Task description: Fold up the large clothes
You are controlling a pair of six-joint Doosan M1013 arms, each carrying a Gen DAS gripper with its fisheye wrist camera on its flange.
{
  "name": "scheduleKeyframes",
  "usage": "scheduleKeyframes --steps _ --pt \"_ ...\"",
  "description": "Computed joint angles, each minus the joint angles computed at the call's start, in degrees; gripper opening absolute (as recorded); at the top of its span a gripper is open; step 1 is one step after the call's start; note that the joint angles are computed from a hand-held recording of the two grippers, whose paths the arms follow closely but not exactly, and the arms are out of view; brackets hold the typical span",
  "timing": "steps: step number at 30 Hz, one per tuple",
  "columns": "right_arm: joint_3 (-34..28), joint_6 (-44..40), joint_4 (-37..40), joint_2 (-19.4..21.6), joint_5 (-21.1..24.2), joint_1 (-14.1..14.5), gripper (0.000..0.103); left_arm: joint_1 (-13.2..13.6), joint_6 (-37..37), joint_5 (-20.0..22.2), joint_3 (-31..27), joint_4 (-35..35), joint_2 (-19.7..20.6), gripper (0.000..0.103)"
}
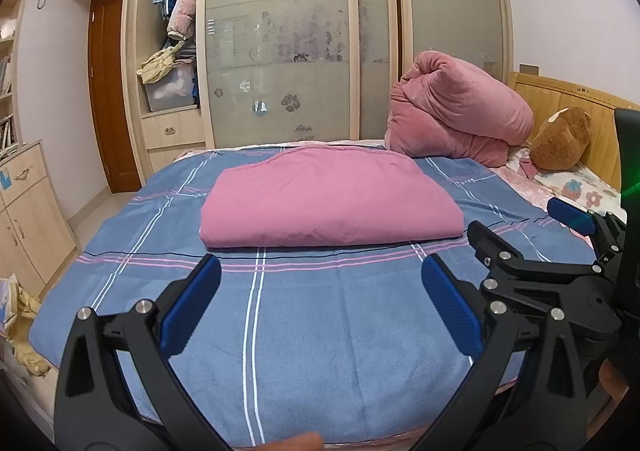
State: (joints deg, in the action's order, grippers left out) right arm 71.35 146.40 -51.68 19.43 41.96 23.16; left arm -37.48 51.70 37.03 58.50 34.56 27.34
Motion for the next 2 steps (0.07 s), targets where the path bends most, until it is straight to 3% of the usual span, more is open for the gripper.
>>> scheduleKeyframes --steps 2 --pt "-0.1 -1.1 1.1 0.2 -0.5 -0.3 0.102 0.2 1.1 0.2 -0.5 -1.2 0.4 0.101"
